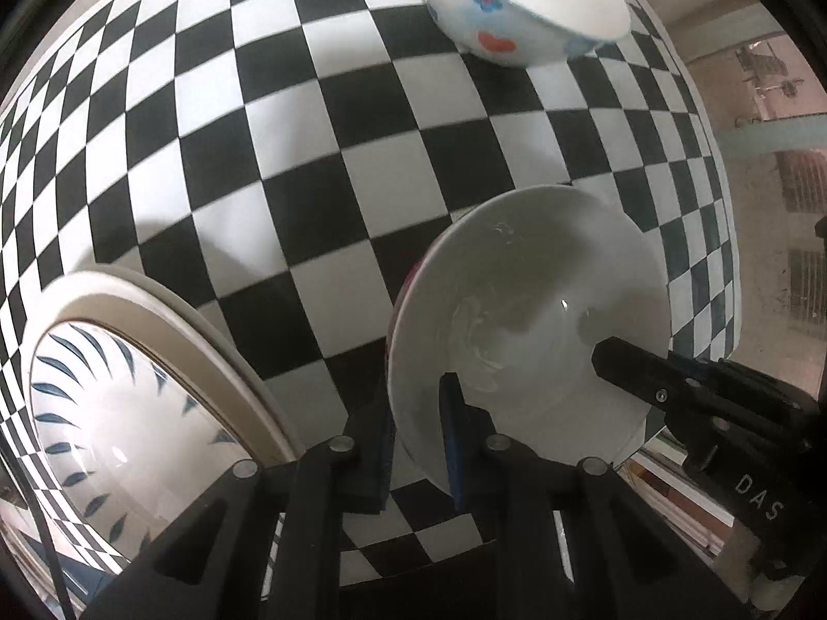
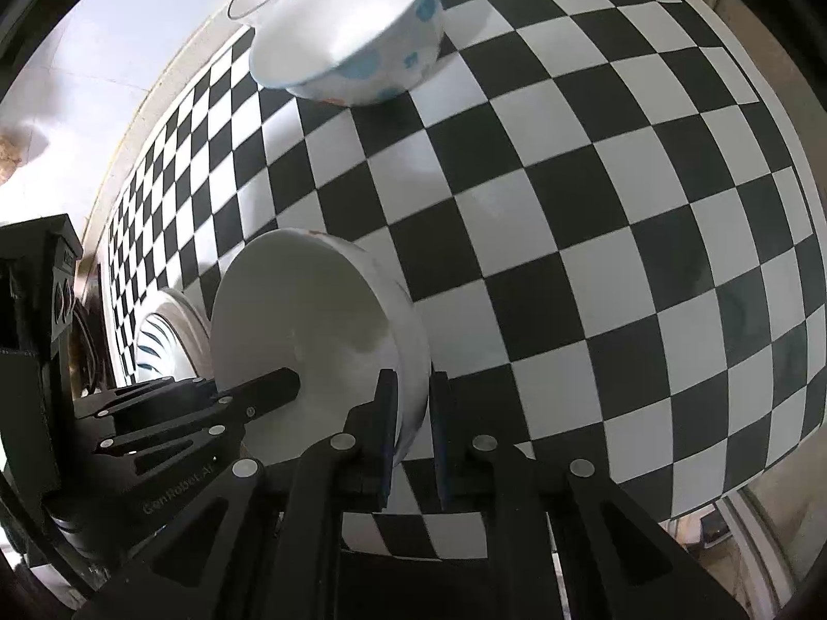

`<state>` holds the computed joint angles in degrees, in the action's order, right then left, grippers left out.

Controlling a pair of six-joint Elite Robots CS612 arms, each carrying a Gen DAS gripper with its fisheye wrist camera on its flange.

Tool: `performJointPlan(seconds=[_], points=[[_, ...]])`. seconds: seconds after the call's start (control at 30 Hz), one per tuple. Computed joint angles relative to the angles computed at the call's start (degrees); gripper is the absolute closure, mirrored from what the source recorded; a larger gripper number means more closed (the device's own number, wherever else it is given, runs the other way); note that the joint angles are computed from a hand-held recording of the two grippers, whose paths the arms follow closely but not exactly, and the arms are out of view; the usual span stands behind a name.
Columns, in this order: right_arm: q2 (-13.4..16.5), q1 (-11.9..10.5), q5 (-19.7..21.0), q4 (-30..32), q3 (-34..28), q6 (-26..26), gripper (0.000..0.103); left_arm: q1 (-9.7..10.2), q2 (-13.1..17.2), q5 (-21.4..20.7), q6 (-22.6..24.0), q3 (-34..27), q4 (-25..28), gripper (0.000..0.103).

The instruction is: Organize plates and bowls

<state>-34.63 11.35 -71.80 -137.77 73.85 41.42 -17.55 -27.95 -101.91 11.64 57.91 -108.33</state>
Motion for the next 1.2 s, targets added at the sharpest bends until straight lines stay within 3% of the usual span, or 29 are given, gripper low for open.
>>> performJointPlan(seconds=[0.63,0.87,1.03,1.13,1.2], points=[[0.31,0.00,1.66,1.41,0.12,-0.27,0.090,-0.58,-1.60,0.65,-1.73,3.82,-2.31,0.088],[-0.82,0.18,-0.78,0.53,1.01,2.00,0.089,0.31,-3.30,-0.16,-2.75,5.74,-4.69,0.085],[-3.28,0.99,-4.83,0.60,1.99,3.59,0.089,0.97,-6.86,-0.91,-1.92,9.73,-11.58,0.085],[-4.68,1.67,-7.53,1.71,1.62,3.20,0.087,1.29,-8.33,-0.94,-1.64,11.13,-17.70,0.078],[-5.42,1.87,-8.79,0.90,1.56,3.27,0.069,1.48,-8.56,-0.81,-1.71,10.59,-20.53,0.073]])
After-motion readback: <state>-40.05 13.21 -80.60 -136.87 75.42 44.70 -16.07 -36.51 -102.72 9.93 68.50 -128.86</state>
